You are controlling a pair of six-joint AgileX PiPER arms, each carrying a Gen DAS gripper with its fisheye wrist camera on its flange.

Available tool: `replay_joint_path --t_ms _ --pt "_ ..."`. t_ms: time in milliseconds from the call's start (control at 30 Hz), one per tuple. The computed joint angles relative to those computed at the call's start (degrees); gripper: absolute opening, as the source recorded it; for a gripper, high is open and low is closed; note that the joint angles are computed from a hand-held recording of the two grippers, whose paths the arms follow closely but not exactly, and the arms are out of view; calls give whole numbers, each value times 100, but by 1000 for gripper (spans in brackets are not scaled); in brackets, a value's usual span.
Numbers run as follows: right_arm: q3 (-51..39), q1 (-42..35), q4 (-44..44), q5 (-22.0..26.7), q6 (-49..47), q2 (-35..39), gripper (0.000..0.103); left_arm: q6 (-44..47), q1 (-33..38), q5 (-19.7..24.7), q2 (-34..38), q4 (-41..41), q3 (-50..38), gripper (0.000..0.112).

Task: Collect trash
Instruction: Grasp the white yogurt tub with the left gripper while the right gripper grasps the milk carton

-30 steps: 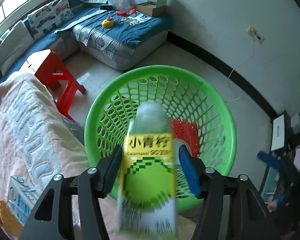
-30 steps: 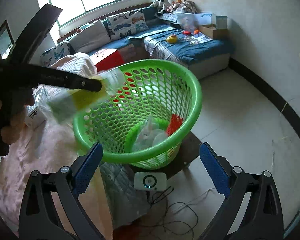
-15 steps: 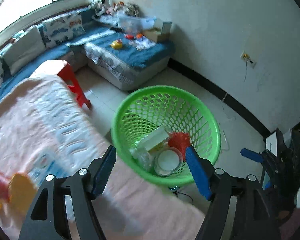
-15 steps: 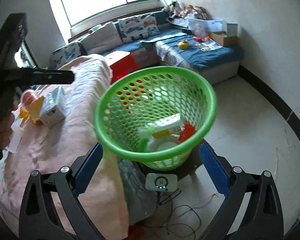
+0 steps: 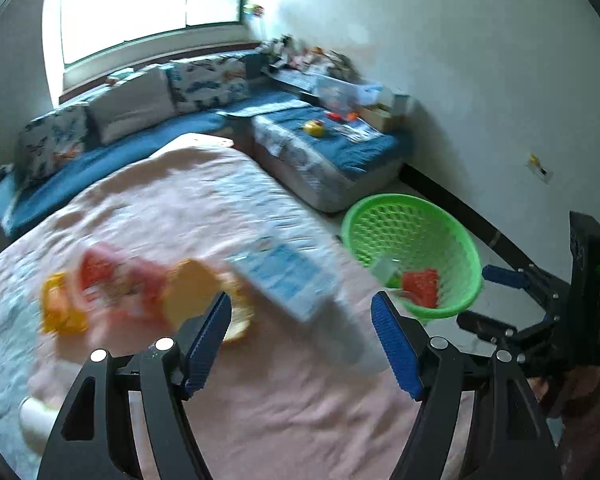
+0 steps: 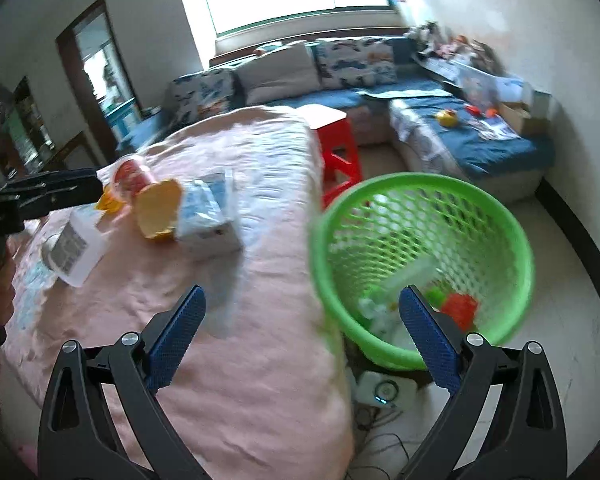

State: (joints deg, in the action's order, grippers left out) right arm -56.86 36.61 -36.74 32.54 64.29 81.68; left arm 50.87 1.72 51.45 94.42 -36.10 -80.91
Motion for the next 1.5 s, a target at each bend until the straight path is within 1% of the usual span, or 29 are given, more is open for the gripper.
replay_joint_path --t_ms 100,167,267,400,567,800,967,1100,1200,1300,1400,1500 --pt "-388 44 155 -54 -329 374 96 206 420 -207 -203 4 316 70" --pt "-684 35 298 -110 -596 650 96 379 736 -125 -216 -56 375 70" --pt "-1101 -15 620 -209 -1047 1023 96 440 1101 -146 -212 2 464 70" --pt "-1686 -89 1101 -216 -1679 1521 96 486 1531 -118 -133 -27 445 70" --pt "-2371 -223 1672 -55 -2474 2080 94 546 1831 -224 -35 -11 464 71" --pt "-3319 -385 2230 265 -3204 2847 90 676 2191 -180 202 19 364 74" --pt "-3823 -479 2432 503 -3470 3277 87 662 2158 -286 350 233 322 78" --pt "-4116 -519 2542 658 -3611 3510 86 659 2098 -221 577 330 120 81" --pt "-4272 -527 2537 763 -3656 3629 85 540 2013 -264 713 498 1 82" --pt "-4438 -527 2548 860 -3695 3748 83 302 1905 -133 997 724 -296 82" --pt "-4682 -508 2510 1002 -3725 3909 82 195 1783 -221 1117 893 -365 82" --pt "-4907 -509 2500 1127 -3782 4055 78 12 1715 -208 1260 1048 -498 82"
